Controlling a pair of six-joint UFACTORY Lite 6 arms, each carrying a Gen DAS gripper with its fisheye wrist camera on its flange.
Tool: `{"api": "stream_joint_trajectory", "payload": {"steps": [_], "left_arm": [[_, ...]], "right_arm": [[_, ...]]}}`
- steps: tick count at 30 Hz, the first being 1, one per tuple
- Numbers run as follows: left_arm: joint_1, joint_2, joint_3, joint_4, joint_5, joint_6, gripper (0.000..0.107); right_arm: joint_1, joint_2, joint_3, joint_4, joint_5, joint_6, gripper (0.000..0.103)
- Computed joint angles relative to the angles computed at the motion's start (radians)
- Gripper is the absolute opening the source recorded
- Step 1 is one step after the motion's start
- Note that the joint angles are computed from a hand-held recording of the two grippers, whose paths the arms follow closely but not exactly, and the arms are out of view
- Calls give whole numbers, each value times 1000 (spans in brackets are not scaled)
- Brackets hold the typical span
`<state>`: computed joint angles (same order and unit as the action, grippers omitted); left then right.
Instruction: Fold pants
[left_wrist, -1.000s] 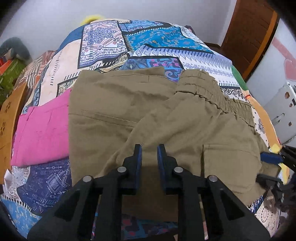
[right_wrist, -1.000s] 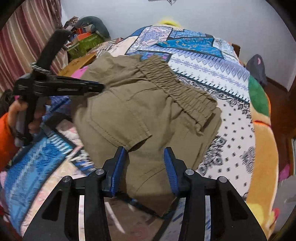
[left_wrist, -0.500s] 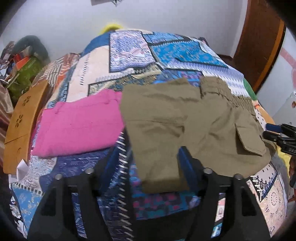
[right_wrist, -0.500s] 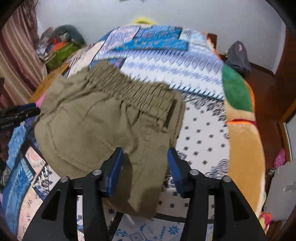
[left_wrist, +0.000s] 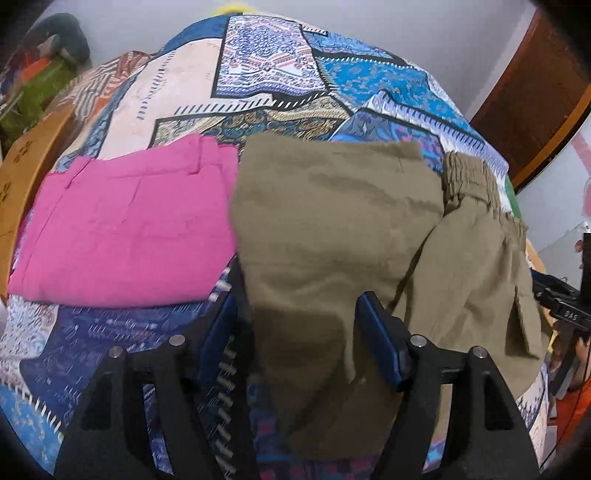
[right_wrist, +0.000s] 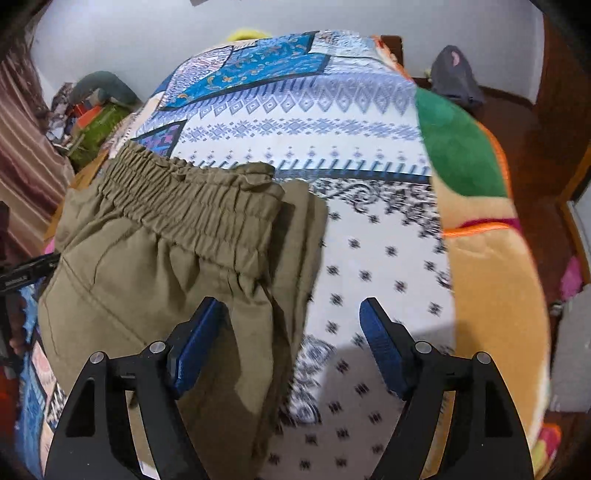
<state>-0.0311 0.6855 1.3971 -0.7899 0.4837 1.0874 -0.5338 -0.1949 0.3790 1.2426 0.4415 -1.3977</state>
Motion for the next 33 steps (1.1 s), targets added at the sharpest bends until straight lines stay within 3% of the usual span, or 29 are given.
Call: {"api": "stream_joint_trajectory", "payload": {"steps": [4, 8, 11, 12, 14, 16, 18, 22, 27, 33], "left_arm": [[-23, 18, 28, -17, 14, 23, 54], [-50, 32, 33, -39, -37, 33, 48], [-65, 28, 35, -44, -50, 35, 35], [-75, 10, 14, -52, -75, 45, 31], [-100, -39, -40, -68, -129, 73, 14], [-117, -86, -88, -78, -173, 97, 11], [-124, -140, -136, -98, -205, 113, 10], [-105, -209, -163, -64, -158, 69, 7], [-93, -366, -261, -94, -129, 113, 5], [-48, -504, -315, -86, -68, 125, 3]], "right_arm": [[33, 79, 43, 60, 15, -62, 78], [39, 130, 78, 87, 27, -82, 78], [32, 121, 77, 90, 46, -83, 69], [30, 112, 77, 84, 70, -77, 56], [53, 96, 81, 64, 52, -35, 49], [69, 38, 62, 29, 34, 10, 35], [35, -15, 49, -9, 72, 48, 29], [-70, -109, 45, -91, 199, 129, 19], [-52, -284, 55, -233, 278, 320, 17], [109, -438, 99, -385, 245, 568, 16]]}}
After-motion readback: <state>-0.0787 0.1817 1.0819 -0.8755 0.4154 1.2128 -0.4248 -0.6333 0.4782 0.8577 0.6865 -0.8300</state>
